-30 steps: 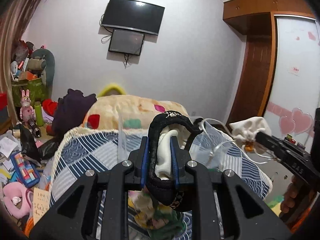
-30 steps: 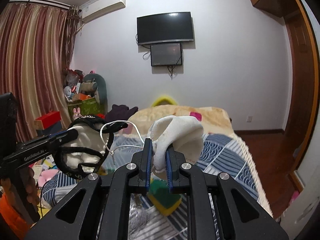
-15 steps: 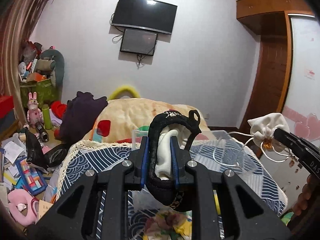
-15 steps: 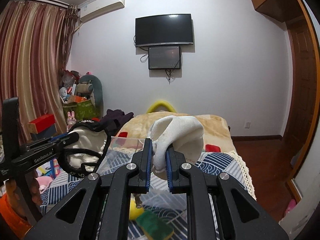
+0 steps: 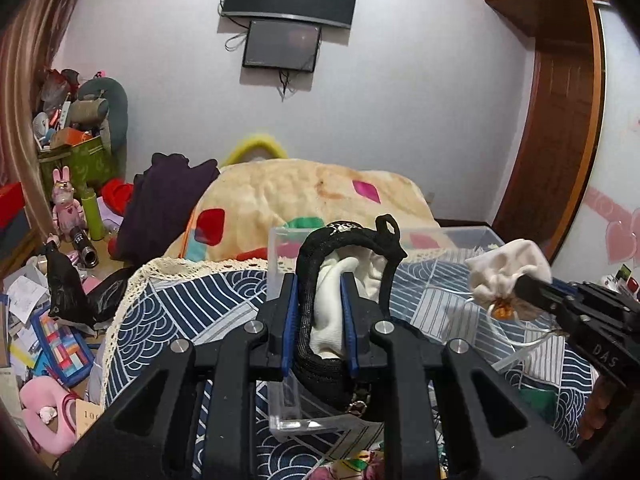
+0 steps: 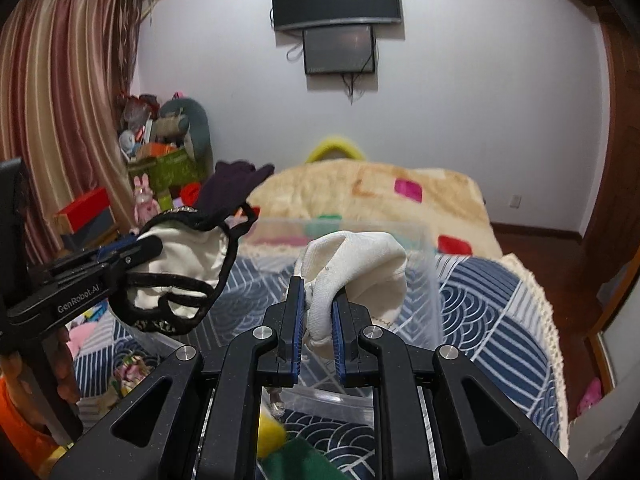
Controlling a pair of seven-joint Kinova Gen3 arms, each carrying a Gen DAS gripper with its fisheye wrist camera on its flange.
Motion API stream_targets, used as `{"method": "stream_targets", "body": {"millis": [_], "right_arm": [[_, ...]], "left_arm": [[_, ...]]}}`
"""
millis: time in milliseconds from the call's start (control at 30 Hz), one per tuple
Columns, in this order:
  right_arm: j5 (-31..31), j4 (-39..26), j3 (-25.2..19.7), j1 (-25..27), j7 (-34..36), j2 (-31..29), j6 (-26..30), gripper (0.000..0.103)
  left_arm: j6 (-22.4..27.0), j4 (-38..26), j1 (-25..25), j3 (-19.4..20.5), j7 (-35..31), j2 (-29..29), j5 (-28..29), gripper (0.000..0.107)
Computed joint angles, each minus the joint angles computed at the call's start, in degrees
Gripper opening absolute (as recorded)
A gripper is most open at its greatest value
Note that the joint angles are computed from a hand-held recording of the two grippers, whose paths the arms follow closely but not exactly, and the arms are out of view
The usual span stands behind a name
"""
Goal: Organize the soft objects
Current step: 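Lower black bag into clear box with left tool while right tool drops pouch in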
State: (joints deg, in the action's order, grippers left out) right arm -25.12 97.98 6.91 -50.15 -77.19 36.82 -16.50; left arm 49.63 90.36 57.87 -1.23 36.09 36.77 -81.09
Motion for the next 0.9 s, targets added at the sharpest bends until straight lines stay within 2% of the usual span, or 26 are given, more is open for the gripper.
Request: {"method": "stream_targets", "body": {"millis": [133,233,500,600,733,900], "right_arm": [[1.46,-2.59,-0.03,0.93,-0.82,0.69,5.11,0.011],[2.35,-3.90,3.05,-1.20,-2.13,1.20,8.19,0.012],[7.53,-6.42,6.12,-2.96,-7.02,1.76,13.90,0.015],[9.41,-5.61,6.69,-3.59,-9.15,1.12,13.79,0.019],[12.09,-3.89,7.16,-4.12,-11.45,-0.04,12.22,0.032],[10.82,0.95,10.70,-7.99,-10.50,-2.42,6.39,0.039]], "left_arm": [[-2.56,-1.33,-2.20,1.04,-4.93,0.09,3.06,0.020],[-3.95,-2.72,-2.79,0.69,-8.74,0.42,6.41,0.020],[-6.92,-4.04,-2.22,-2.44,-13.95,0.13,13.20,0.024],[-9.37,-2.89,-1.92,-3.55,-13.66,-0.71,13.60,0.030],[-7.38,-3.01,0.33,-4.63,-13.92,-0.82,12.72,0.036],[-5.63,-1.27,2.70,-4.55,-11.23,-2.39,9.07,0.045]]}}
